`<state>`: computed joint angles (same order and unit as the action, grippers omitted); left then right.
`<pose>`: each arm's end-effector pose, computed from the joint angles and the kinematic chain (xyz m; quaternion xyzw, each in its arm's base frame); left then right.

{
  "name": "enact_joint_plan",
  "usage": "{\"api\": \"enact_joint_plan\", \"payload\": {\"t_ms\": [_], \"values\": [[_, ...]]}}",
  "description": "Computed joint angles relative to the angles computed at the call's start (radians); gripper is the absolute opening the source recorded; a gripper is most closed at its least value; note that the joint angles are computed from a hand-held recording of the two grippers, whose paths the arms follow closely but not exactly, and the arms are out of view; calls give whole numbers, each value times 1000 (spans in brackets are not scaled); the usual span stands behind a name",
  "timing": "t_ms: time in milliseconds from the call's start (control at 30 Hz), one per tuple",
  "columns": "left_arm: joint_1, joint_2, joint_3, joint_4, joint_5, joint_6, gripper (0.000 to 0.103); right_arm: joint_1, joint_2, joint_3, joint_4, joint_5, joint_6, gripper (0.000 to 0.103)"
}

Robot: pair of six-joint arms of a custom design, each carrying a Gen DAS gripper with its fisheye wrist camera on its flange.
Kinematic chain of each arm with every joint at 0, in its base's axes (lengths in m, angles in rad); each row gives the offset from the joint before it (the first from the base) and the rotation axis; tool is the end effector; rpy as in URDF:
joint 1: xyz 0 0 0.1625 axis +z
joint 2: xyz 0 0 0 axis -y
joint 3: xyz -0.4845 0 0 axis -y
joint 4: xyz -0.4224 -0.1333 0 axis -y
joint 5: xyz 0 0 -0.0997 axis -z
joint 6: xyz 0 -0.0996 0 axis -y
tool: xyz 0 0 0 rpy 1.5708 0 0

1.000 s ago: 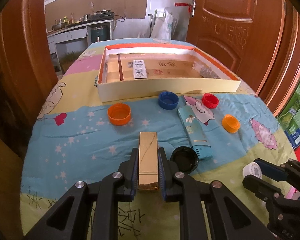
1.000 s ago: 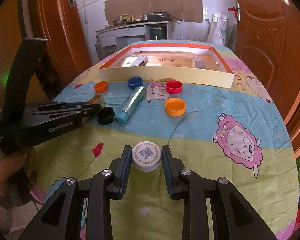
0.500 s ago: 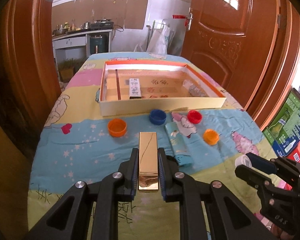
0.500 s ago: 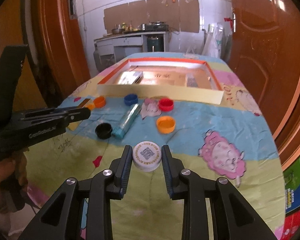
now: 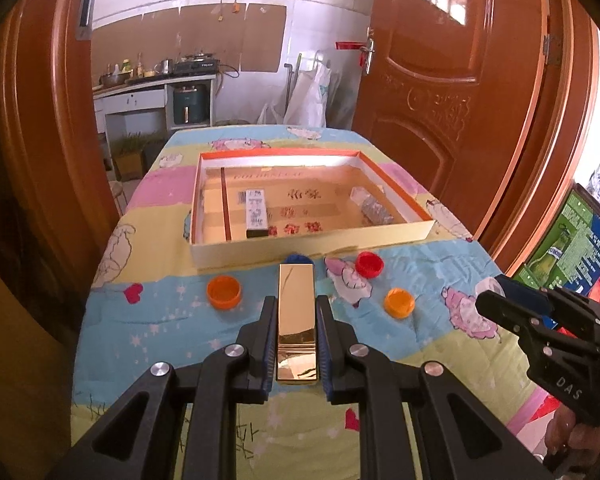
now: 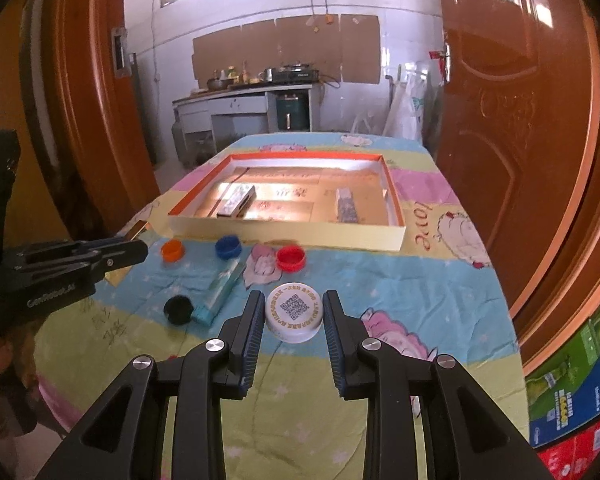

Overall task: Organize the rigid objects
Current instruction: 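Lift and carry the gold box and white jar over the cardboard tray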

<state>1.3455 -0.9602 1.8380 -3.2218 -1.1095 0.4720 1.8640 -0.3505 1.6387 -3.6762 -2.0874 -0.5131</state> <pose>0.0209 -0.7037 0.2403 0.2270 0.8769 -0.3382 0.2553 0.2840 -0.6498 -0.0633 0.2547 -0.8559 0.3561 0.2751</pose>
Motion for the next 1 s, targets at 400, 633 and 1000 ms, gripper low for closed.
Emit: {"api": "enact_joint_plan", "payload": {"t_ms": [400,633,1000], "values": [[-21,26,-74,44,-11,12,18,3,4,-88,50,5,-63,30],[-19,55,-128,79,-12,-3,18,-2,14,-144,102,20,-69,30],[0,118,-240,134,-3,11,18,-13,53,-255,173,37,-86,30]]}}
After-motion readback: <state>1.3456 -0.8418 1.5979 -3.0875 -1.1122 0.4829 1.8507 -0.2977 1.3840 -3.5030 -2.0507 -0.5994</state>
